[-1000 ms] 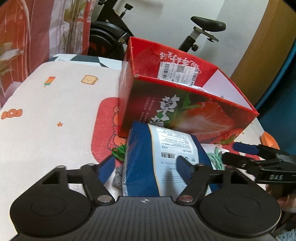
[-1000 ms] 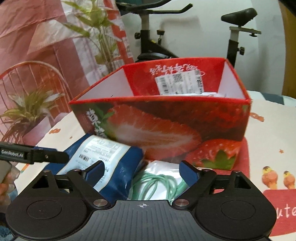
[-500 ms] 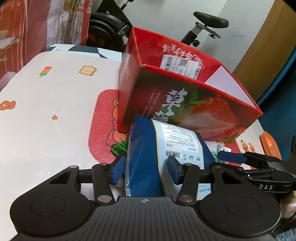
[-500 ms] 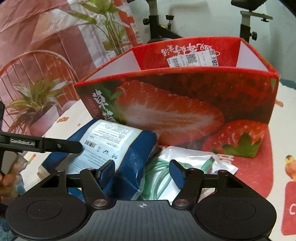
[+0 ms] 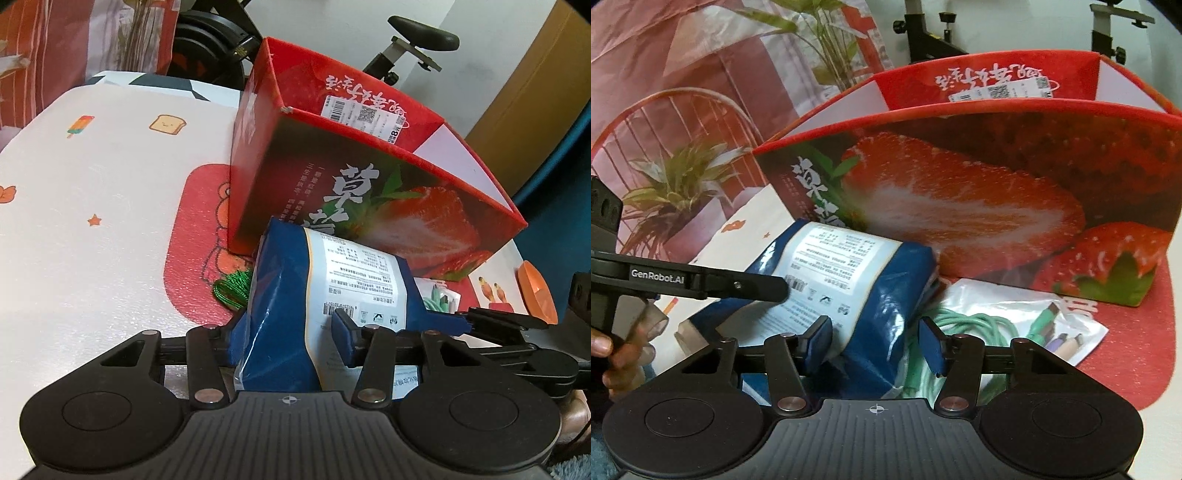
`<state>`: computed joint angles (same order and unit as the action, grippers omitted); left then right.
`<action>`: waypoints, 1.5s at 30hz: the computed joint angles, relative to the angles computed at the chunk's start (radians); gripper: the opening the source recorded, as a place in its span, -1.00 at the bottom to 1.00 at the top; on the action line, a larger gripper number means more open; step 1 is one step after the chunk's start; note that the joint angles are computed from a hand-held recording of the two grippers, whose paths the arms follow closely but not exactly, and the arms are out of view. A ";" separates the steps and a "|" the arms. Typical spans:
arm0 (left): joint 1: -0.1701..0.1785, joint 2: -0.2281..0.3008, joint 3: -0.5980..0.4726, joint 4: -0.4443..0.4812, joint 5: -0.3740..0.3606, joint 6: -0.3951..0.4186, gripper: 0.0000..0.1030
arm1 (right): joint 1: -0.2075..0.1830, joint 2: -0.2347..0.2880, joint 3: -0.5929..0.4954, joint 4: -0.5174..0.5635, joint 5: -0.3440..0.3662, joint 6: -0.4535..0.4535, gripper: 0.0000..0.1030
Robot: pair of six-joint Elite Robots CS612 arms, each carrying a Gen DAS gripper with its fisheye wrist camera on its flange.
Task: Organize soft objects
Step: 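Grasp the blue-and-white bag with the left tool while the right tool grasps it too, then lift the blue-and-white bag with both tools and carry it over the box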
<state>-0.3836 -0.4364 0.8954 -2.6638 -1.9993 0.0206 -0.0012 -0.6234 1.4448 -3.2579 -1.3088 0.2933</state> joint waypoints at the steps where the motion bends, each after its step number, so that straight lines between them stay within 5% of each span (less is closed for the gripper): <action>1: -0.001 -0.001 0.001 0.000 -0.001 0.002 -0.05 | 0.000 0.001 -0.001 0.000 0.004 -0.003 -0.12; 9: -0.002 -0.008 0.016 -0.022 -0.023 0.020 -0.12 | 0.003 -0.008 0.012 -0.026 -0.018 -0.024 -0.35; 45: 0.001 -0.056 0.070 -0.253 -0.095 0.071 -0.01 | 0.021 -0.075 0.050 -0.212 -0.131 -0.228 -0.37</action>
